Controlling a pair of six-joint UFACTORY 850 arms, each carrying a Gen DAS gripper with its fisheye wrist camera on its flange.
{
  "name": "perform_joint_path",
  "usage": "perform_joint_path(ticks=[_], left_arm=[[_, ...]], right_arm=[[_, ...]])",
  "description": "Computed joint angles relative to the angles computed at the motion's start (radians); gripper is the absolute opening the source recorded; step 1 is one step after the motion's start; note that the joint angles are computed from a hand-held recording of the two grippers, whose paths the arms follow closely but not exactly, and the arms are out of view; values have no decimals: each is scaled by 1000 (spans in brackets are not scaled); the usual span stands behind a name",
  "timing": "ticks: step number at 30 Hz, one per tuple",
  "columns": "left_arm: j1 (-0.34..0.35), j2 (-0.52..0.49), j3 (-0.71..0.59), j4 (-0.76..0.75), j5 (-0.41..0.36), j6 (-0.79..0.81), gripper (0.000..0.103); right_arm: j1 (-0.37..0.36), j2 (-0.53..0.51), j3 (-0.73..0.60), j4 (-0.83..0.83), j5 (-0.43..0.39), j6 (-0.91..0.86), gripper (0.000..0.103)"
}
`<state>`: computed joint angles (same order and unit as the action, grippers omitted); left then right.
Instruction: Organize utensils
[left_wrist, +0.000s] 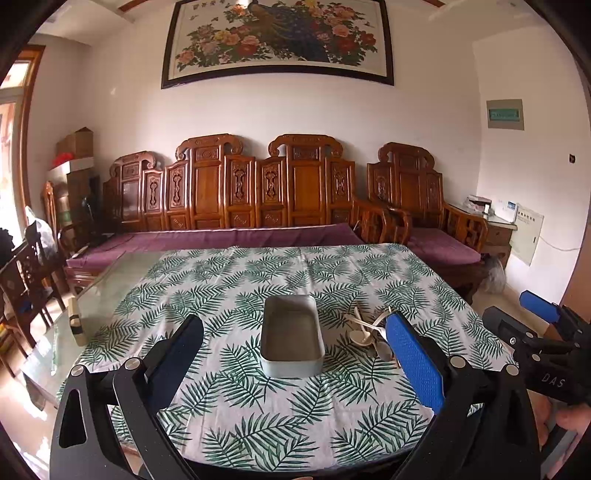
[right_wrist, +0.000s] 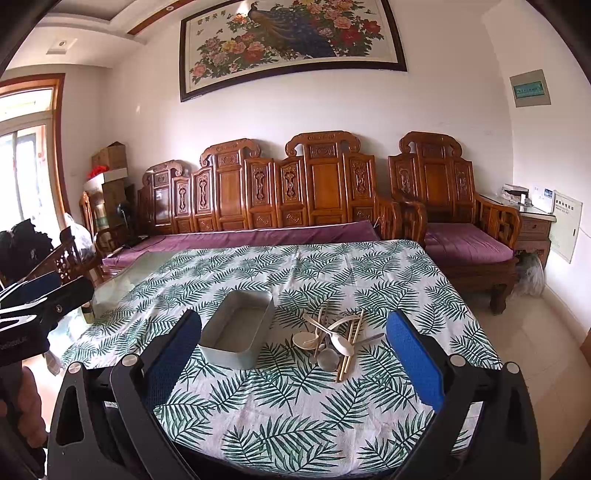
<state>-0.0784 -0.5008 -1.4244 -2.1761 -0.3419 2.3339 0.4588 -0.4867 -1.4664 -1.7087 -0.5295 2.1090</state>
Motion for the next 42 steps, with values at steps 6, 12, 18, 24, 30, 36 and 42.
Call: perform_joint_path(ticks=[6,12,18,24,30,36,42], left_arm=[[0,-4,-4,16,-2,-19,96],[1,-6,-6,24,-1,-28,96],[1,-3,-5,25,-1,-30,96],[-1,-3,-7,29,0,-33,96],[-4,0,-6,29,-1,-32,96],[-5,1,-6,33,0,-36,96],[-4,5,-1,32,-3,-34,96]], right_arm=[[-1,1,-1,2,0,-3,101],[-1,3,0,4,2,-6,101],[-1,3,-1,4,1,-4,101],[-1,3,0,5,0,-6,101],[0,-1,-4,5,-2,-6,101],[-3,7,10,-10,-1,8,101],[-4,7,10,-10,1,8,101]])
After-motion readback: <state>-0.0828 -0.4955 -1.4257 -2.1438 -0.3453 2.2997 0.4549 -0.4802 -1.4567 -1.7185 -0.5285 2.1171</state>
